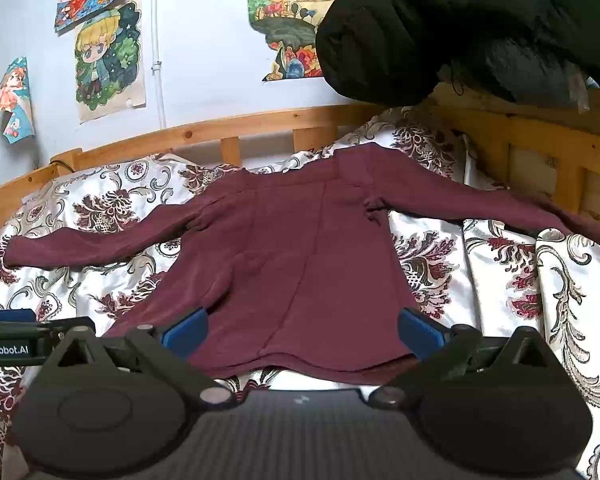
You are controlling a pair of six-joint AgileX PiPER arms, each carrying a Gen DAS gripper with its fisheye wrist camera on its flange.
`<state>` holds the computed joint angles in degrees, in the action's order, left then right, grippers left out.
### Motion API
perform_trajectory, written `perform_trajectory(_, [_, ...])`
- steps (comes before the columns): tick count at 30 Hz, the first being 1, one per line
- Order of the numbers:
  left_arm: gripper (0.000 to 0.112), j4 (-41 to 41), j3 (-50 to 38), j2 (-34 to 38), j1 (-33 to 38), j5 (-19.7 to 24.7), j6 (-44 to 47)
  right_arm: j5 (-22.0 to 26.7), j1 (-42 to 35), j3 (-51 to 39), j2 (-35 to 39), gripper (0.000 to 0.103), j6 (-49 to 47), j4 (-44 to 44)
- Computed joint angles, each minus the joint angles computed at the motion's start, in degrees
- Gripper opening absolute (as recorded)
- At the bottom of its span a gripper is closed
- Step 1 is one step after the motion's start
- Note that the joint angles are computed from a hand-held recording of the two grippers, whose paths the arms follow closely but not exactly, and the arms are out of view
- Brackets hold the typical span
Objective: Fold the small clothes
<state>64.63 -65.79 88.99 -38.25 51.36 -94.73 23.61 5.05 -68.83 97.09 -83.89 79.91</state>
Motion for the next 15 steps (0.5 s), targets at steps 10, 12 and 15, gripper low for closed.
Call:
perform_trajectory(10, [0.102, 0.1, 0.4, 0.2, -0.3, 0.7, 0.1, -0.6, 0.3, -0.7, 0.5, 0.103, 2.3, -1.7])
perform_trajectory(12, [0.102, 0.1, 0.5, 0.2, -0.3, 0.7, 0.1, -0.6, 0.3, -0.1, 0.4, 0.103, 0.5, -0.1])
perform_trajectory(15, [0.102, 0.3, 0.9, 0.0, -0.4, 0.8, -0.3, -1.0, 0.5, 0.1, 0.5, 0.103, -0.6, 1.1])
